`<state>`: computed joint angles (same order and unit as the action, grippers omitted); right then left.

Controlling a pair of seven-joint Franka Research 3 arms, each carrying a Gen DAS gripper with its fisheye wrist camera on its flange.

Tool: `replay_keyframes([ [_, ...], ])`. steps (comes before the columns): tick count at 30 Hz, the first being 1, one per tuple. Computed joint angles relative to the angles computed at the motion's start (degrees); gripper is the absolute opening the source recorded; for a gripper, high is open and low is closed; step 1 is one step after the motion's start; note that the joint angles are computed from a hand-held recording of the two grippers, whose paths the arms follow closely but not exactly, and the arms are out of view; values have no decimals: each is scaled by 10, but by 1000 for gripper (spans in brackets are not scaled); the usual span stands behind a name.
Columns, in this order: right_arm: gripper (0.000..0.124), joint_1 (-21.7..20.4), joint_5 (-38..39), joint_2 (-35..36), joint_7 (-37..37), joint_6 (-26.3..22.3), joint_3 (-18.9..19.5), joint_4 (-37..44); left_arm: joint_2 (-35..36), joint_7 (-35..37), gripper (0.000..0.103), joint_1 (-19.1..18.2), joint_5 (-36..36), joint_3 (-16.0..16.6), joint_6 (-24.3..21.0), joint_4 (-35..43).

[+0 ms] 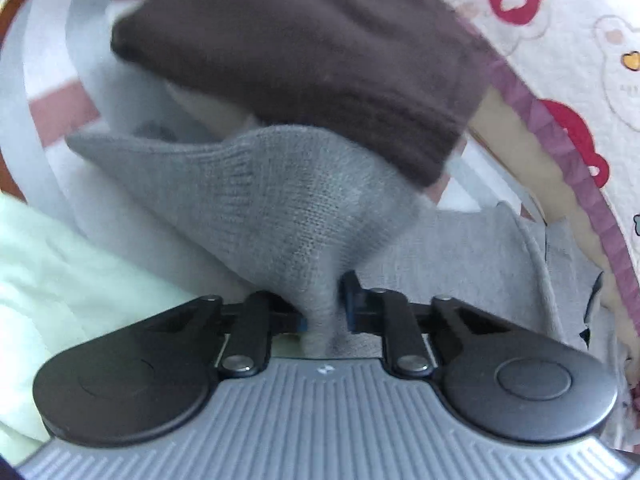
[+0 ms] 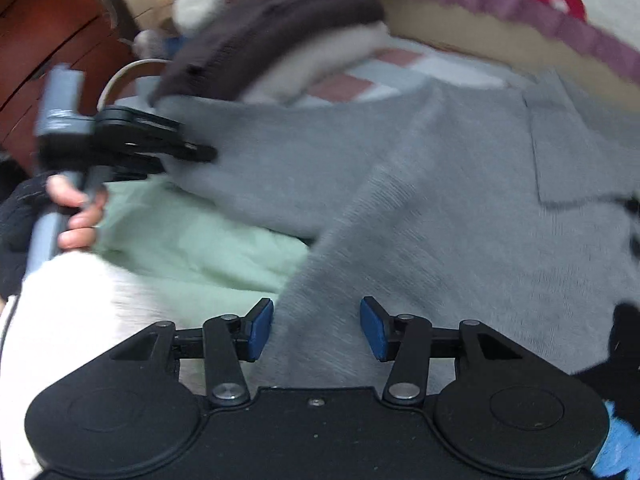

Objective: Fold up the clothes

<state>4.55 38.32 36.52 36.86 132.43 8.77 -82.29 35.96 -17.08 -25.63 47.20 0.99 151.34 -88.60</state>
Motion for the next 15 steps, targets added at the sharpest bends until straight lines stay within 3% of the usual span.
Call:
replay_keyframes([
  [1,27,-13,14,0,-13,-10,7,0,-6,11,10,-2,-2,-2,-15,1],
  [3,12,-27,31,-9,-50,-11,13,-12,-22,10,9,-10,13,1,-28,-7],
  [9,11,-29,56,-39,-82,46,1,-56,-63,-41,9,-35,94,2,-56,-28],
  [13,11,-43,88,-36,-75,45,5,-55,-90,-91,8,-42,156,-8,-69,-44],
  [15,11,-49,100,-33,-78,41,7,-51,-100,-83,8,-33,176,-19,-62,-44],
])
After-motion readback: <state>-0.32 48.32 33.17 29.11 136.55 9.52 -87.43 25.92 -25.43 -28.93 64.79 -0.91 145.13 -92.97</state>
